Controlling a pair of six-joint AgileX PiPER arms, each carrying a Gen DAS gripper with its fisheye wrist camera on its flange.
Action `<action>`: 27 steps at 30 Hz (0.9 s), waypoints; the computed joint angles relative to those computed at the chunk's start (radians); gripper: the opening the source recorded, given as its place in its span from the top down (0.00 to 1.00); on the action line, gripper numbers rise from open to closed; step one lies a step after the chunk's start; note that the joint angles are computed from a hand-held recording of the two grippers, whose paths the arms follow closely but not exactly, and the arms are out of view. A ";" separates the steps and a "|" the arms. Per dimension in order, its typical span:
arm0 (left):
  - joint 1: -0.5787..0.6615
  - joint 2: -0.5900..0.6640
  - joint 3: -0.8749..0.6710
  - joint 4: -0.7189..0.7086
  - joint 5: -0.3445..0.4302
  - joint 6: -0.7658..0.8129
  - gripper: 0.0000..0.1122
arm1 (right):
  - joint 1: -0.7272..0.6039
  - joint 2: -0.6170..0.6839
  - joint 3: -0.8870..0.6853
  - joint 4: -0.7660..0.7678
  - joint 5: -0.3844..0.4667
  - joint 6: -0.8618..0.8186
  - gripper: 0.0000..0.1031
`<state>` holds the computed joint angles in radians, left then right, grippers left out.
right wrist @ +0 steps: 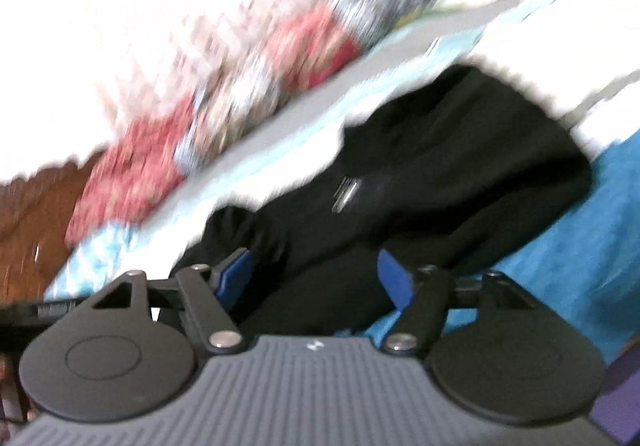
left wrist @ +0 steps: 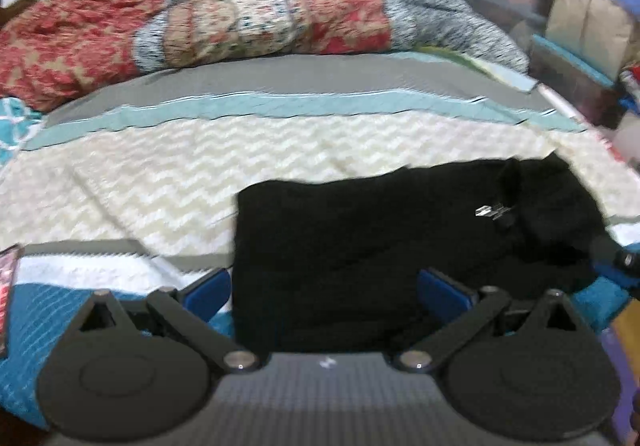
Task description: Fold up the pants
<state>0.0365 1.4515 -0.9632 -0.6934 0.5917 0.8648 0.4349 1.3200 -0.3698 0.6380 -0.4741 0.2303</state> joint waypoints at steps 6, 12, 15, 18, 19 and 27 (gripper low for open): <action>-0.050 0.110 -0.202 -0.091 0.213 -0.025 0.09 | -0.329 -0.073 0.056 -0.109 0.009 0.016 0.29; -0.210 0.201 -0.403 -0.069 0.284 -0.121 0.09 | -0.592 0.168 -0.023 -0.709 -0.015 0.469 0.37; -0.328 0.278 -0.521 0.005 0.279 -0.226 0.09 | -0.579 0.227 -0.058 -0.773 0.002 0.517 0.71; -0.445 0.386 -0.678 0.112 0.302 -0.360 0.08 | -0.485 0.165 -0.094 -0.515 0.116 0.261 0.82; -0.481 0.429 -0.743 0.150 0.326 -0.407 0.08 | -0.453 0.128 -0.098 -0.415 0.137 0.161 0.82; -0.721 0.711 -1.172 0.489 0.482 -0.640 0.09 | -0.108 0.095 -0.125 0.247 -0.076 -0.638 0.82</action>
<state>-0.6842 2.1627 -2.1350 -0.2043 1.0738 0.2244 0.3266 1.4149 -0.4953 0.8849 -0.5496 -0.4081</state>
